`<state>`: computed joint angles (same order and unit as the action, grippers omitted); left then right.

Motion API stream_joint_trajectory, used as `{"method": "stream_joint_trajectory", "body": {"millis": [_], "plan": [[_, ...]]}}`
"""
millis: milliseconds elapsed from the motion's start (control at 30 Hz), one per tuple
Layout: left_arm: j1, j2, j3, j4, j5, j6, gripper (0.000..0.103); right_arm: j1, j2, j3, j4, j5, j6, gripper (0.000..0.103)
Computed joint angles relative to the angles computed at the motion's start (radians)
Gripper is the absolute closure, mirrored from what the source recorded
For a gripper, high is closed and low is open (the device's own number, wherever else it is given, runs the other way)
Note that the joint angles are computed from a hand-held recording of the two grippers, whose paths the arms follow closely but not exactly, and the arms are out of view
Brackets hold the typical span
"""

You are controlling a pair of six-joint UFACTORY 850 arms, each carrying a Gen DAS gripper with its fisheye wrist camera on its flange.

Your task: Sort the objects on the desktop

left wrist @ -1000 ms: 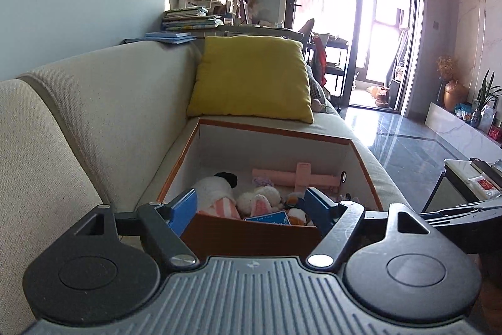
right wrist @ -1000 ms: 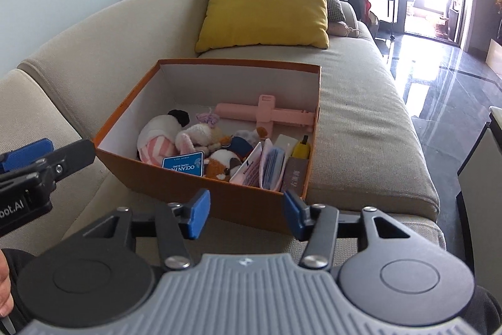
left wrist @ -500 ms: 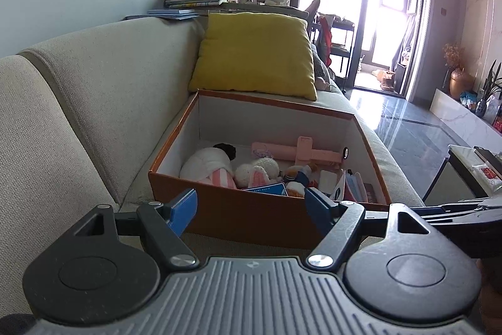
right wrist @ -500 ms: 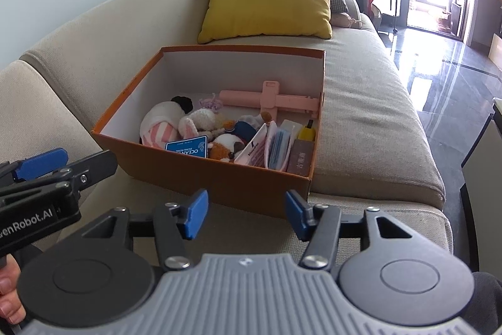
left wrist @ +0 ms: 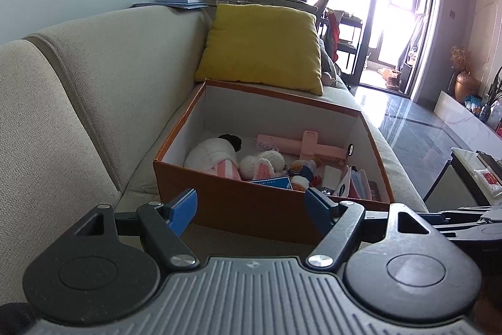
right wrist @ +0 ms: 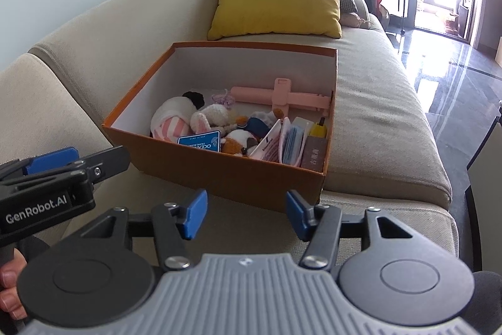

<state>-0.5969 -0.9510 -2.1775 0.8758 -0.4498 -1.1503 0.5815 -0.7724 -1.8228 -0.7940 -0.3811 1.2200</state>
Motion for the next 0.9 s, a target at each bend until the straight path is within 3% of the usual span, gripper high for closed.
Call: {"method": "stream_joint_trajectory", "body": {"millis": [900], "plan": [[-0.001, -0.018, -0.044, -0.093, -0.031, 0.098, 0.014, 0.001, -0.017, -0.018, 0.062, -0.026, -0.065, 0.042]]}}
